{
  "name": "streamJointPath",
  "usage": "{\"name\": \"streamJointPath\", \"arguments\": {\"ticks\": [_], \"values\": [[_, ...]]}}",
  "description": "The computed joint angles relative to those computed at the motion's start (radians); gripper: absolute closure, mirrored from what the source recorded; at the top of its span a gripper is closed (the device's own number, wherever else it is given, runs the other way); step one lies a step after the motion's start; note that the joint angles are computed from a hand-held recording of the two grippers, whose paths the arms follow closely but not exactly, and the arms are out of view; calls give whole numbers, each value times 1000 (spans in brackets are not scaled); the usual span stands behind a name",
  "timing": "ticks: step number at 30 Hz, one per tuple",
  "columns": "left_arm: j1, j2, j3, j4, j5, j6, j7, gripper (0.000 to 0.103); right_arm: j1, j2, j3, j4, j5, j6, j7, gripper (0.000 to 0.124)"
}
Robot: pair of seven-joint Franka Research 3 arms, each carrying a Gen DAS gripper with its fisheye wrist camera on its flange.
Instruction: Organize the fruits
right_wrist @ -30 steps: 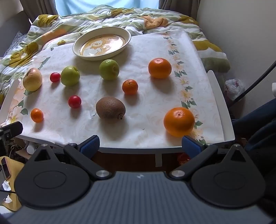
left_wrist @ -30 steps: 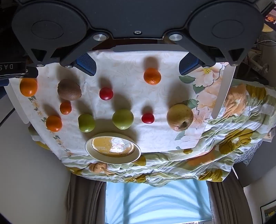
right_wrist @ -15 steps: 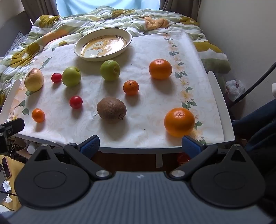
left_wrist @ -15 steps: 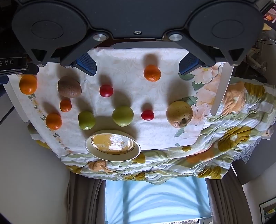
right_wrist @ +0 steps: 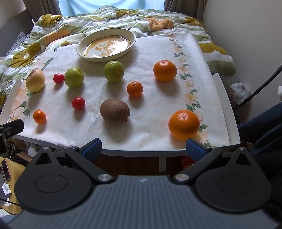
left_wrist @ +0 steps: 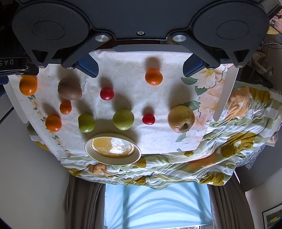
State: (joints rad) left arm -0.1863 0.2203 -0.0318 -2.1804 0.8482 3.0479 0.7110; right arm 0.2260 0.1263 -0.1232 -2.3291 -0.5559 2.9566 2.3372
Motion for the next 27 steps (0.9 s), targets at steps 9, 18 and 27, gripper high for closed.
{"name": "streamJointPath", "arguments": {"ticks": [9,18,27], "values": [[-3,-2,7,-2,19,4,-11,0,2,-1,0,0,-7,-1,9,21],[1,-2,4,-2,21,3,-13,0,1,-3,3,-1,-10,-3,12,21],[1,-3,3,-3,20,2,-13,0,3,-3,3,0,-23,-4,24,21]]}}
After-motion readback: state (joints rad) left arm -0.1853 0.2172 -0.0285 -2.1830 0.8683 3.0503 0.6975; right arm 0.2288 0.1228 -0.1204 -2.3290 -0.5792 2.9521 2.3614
